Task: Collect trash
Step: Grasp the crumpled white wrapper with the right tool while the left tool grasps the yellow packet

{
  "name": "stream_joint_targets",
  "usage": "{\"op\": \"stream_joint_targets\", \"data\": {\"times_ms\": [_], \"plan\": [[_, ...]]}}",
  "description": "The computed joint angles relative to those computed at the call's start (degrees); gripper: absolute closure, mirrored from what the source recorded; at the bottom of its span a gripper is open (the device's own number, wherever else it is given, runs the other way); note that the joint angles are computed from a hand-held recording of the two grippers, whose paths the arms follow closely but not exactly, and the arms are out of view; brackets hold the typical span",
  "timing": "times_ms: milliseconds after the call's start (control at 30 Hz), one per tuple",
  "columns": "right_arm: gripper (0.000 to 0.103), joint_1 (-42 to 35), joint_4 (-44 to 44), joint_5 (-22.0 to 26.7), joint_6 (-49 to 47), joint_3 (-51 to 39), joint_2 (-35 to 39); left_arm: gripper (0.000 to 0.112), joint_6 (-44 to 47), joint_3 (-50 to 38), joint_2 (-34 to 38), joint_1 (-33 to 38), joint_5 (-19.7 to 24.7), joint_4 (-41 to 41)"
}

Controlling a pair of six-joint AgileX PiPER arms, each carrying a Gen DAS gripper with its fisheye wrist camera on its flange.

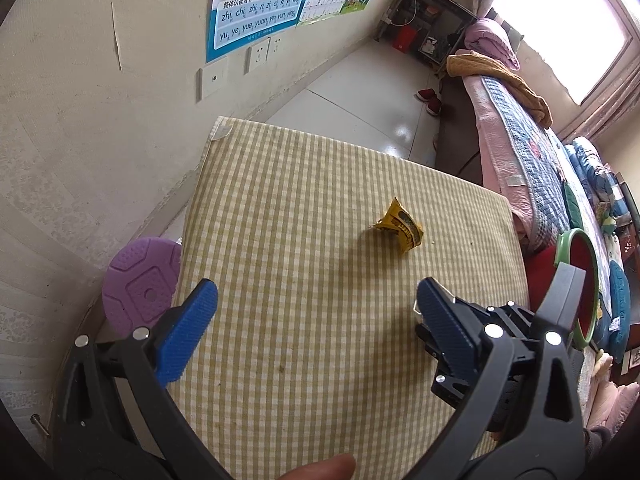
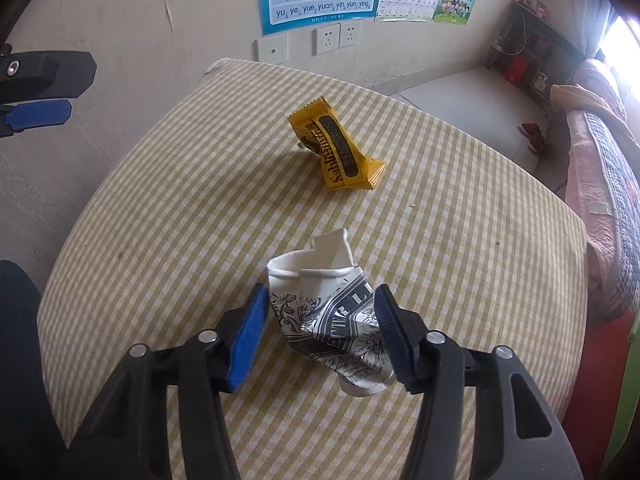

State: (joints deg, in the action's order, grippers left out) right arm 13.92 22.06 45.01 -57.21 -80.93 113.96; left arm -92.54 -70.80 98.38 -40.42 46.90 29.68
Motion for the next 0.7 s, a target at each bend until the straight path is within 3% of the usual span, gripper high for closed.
{"op": "stream_joint_targets", "data": {"times_ms": [33, 167, 700], "plan": [[0.071, 0.04, -0.47, 0.06, 0.42, -0.37, 0.39, 0.015, 0.48, -0.34, 0.39, 0.26, -0.21, -0.26], [0.074, -1.13, 0.16, 1.32, -0.2, -1.69, 0.98, 0.015, 2.58, -2.63, 2.56, 1.01, -0.92, -1.47], [0.075, -10.7, 3.81, 11.2, -1.15, -13.8, 3.37, 0.015, 14.96, -20.75, 17.16, 4.5, -1.43, -9.09]]}}
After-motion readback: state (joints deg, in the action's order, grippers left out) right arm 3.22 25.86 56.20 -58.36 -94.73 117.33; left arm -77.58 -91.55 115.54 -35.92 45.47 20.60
